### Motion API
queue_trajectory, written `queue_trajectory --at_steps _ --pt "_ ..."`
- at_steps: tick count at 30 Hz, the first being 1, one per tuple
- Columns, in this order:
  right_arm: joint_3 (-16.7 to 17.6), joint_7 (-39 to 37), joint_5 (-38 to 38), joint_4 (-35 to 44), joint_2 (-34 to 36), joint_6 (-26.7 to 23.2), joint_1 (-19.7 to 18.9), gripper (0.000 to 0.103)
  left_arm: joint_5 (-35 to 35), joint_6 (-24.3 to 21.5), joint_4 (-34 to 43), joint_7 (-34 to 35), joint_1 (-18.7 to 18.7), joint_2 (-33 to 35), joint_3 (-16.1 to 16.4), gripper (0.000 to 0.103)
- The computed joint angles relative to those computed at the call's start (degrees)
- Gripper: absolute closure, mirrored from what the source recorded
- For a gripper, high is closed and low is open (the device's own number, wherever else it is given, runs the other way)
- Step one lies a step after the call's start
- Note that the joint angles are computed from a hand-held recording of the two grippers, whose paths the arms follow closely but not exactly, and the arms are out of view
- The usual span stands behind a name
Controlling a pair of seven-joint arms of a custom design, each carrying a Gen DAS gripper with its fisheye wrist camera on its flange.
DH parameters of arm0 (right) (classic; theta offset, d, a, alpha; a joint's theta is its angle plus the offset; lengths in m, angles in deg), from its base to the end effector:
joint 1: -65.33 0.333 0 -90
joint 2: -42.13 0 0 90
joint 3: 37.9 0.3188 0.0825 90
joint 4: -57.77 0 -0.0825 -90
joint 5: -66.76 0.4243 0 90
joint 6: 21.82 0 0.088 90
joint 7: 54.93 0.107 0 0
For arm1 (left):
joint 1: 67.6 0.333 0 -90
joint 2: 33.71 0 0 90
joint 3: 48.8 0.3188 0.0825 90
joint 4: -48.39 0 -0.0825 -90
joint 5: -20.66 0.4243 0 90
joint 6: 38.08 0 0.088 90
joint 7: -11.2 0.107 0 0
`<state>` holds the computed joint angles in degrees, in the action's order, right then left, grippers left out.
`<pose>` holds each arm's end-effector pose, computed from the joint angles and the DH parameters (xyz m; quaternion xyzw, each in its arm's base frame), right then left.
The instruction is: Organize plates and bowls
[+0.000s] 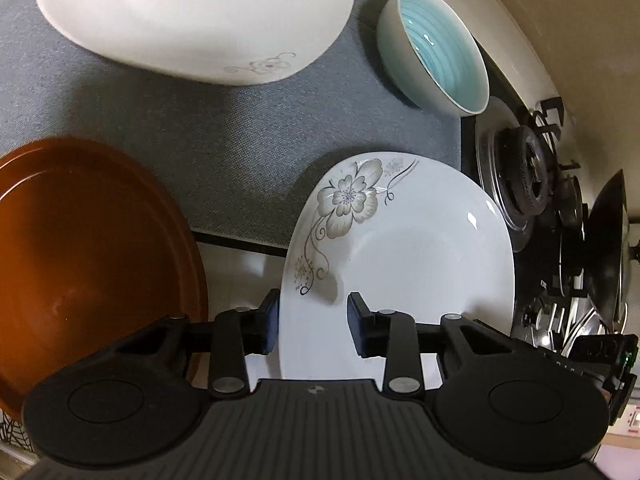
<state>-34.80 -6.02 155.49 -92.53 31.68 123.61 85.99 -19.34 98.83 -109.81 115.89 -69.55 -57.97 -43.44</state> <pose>0.4162 0.1694 0.2850 -0.5777 0.6985 0.2190 0.3612 0.4016 0.0145 0.3213 0.7792 -0.5709 0.2193 0.1370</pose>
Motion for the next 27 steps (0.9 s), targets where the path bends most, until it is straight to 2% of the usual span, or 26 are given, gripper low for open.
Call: queue_trajectory --at_steps 3,4,10,14,19,22,27 --pt "-0.31 1.38 -0.78 -0.20 -0.34 -1.09 -0.19 0.095 1.02 0.62 0.76 -0.41 0.13 0.77 -0.54 0.072" --pt "-0.25 1.08 -0.81 -0.25 -0.55 -0.92 -0.16 0.095 2.57 0.44 0.85 -0.95 0.52 0.71 -0.99 0.082" --pt "-0.20 0.20 -5.29 0.02 -0.27 -1.19 -0.03 0.094 3.44 -0.31 1.23 -0.23 0.92 1.27 -0.51 0.084" --pt "-0.34 -2.64 -3.01 -0.84 -0.91 -1.32 0.18 0.094 4.80 0.70 1.11 -3.22 0.75 0.93 -1.96 0.085" --pt "0.43 -4.91 -0.16 -2.00 -3.29 2.86 1.27 0.093 11.74 -0.42 1.44 -8.46 0.17 -0.99 -4.18 0.085" --pt "0.11 -2.59 -3.04 -1.61 -2.92 2.93 1.29 0.094 12.15 -0.67 1.52 -8.83 -0.98 -0.97 -3.10 0.085" --pt "-1.17 -3.54 0.40 -1.93 -2.42 0.15 0.46 0.094 11.76 -0.87 1.03 -8.42 -1.29 -1.51 -2.11 0.085"
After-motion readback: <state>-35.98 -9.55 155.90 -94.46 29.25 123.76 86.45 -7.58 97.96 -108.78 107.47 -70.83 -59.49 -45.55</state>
